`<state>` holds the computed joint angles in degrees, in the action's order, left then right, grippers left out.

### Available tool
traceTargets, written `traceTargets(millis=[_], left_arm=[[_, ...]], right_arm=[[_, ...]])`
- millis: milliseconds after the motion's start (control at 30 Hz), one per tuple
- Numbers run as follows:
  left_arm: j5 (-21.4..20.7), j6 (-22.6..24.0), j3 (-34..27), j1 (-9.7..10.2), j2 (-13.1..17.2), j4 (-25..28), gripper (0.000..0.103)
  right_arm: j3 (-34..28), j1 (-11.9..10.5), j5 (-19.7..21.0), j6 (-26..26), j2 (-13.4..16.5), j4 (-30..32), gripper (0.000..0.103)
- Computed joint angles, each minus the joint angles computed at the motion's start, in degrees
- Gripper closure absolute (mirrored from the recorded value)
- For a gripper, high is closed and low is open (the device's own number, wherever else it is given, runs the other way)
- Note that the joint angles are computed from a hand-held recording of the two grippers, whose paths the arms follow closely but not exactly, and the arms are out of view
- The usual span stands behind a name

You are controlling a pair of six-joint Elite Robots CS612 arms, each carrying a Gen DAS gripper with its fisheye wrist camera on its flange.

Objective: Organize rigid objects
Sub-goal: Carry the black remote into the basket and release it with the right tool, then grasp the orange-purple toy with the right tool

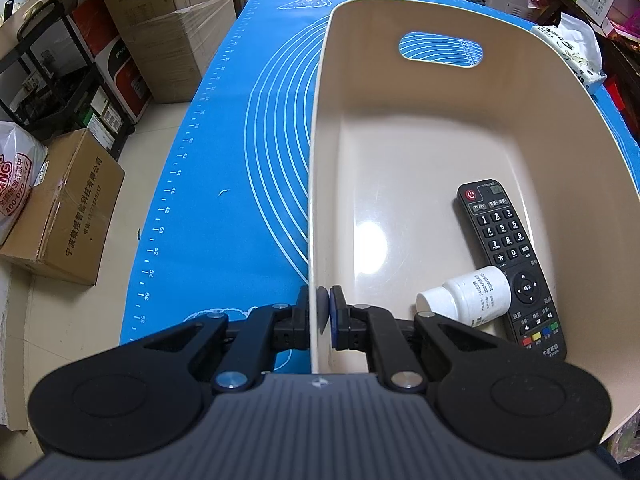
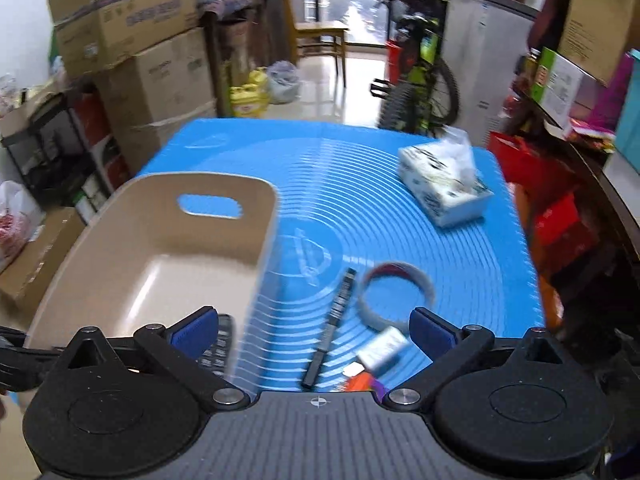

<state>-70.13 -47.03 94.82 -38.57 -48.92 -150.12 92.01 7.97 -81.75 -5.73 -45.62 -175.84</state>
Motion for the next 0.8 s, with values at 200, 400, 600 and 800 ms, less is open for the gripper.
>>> traceTargets(millis=[200,400,600,800], left_arm=[[-0.18,0.03,0.07,0.08,0.00,-0.24,0.091],[-0.09,0.04,0.03,0.08,0.02,-0.19,0.091],[-0.02,0.14,0.05,0.10,0.00,-0.09,0.091],[0.02,0.08,-0.04,0.07,0.05,0.00,0.091]], right_arm=[[0.15,-0.57,-4.37,0.71,1.51,0.56,0.002],[-0.31,-1.37,-5.40,2.95,3.17,3.61,0.002],[-1.04,-2.00,-4.41,3.04,4.65,6.13,0.003],[-2.69,-2.50,-1.30,3.30,5.81,11.05,0.011]])
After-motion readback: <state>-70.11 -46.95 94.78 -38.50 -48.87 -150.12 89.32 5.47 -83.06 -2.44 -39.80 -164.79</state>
